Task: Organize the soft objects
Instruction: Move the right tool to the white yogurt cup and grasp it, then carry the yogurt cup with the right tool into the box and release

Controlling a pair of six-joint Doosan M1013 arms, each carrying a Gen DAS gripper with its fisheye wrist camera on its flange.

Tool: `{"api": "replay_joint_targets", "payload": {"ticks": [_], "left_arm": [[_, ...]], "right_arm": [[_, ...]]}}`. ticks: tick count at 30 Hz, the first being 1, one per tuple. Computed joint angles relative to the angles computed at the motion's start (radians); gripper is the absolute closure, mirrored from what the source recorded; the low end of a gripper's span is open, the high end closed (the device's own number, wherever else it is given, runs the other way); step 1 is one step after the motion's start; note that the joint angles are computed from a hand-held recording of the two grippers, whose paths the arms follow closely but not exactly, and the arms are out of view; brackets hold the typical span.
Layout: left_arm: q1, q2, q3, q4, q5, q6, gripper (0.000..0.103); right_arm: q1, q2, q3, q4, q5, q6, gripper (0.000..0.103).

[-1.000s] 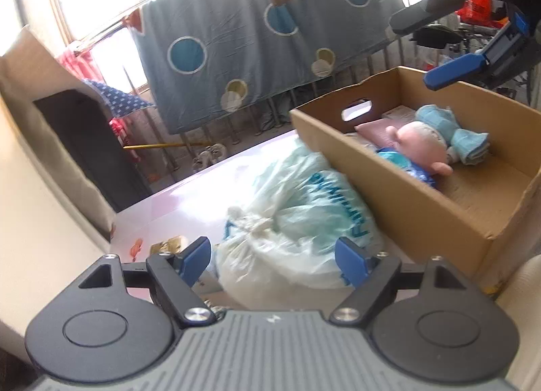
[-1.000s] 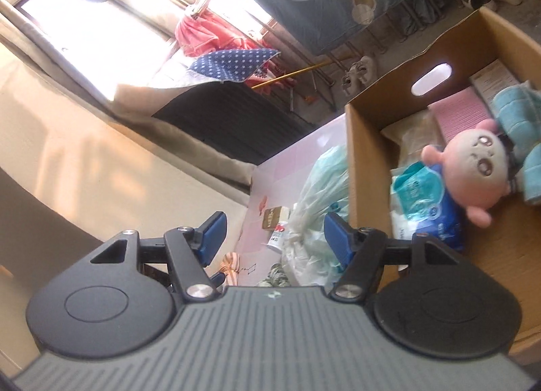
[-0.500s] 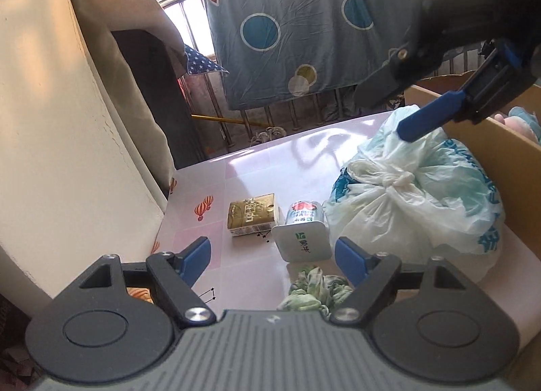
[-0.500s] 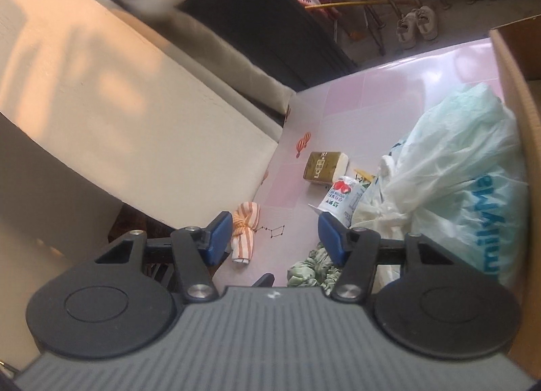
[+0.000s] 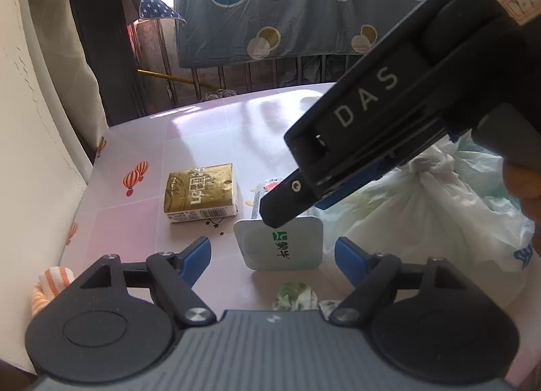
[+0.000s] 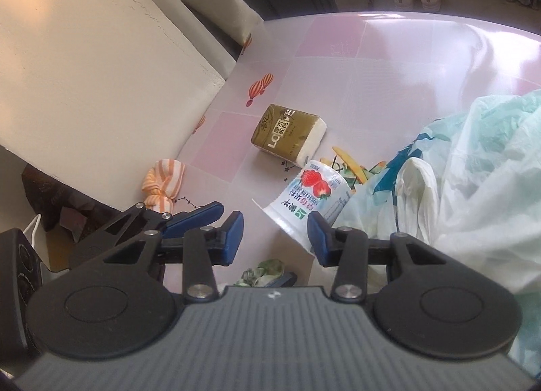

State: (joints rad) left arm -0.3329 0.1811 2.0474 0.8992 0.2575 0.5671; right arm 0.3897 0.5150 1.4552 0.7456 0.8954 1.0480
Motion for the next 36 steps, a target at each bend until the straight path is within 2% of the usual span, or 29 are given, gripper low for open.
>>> {"api": "replay_joint_targets", "payload": {"ticks": [4, 12, 17, 19, 22, 29, 36], "left_arm": [[0.025, 0.023, -0.018, -0.202, -0.031, 0.186, 0.022], [0.04, 0.047, -0.044, -0.399, -0.023, 0.344, 0.036], [0.027, 0.05, -0.045, -0.278, 0.004, 0.212, 0.04], [0.028, 0.048, -0.046, -0.281, 0.007, 0.202, 0.04], [0.034, 0.048, -0.053, -0.324, 0.012, 0.218, 0.04], [0.036, 0.026, -0.058, -0.338, 0.048, 0.2, 0.04], [0.056, 0.003, -0.077, -0.478, 0.096, 0.295, 0.043]], "right_arm": [[0.004, 0.022, -0.019, -0.024, 0.022, 0.015, 0.062], [-0.006, 0.033, -0.036, -0.025, 0.075, 0.04, 0.066], [-0.015, 0.035, -0.037, -0.001, 0.091, 0.051, 0.074], [-0.022, 0.038, -0.039, 0.022, 0.105, 0.056, 0.079], [-0.029, 0.041, -0.038, 0.048, 0.118, 0.062, 0.085], [-0.041, 0.04, -0.038, 0.117, 0.149, 0.056, 0.085], [-0.062, 0.052, -0.049, 0.218, 0.216, 0.072, 0.085]]}}
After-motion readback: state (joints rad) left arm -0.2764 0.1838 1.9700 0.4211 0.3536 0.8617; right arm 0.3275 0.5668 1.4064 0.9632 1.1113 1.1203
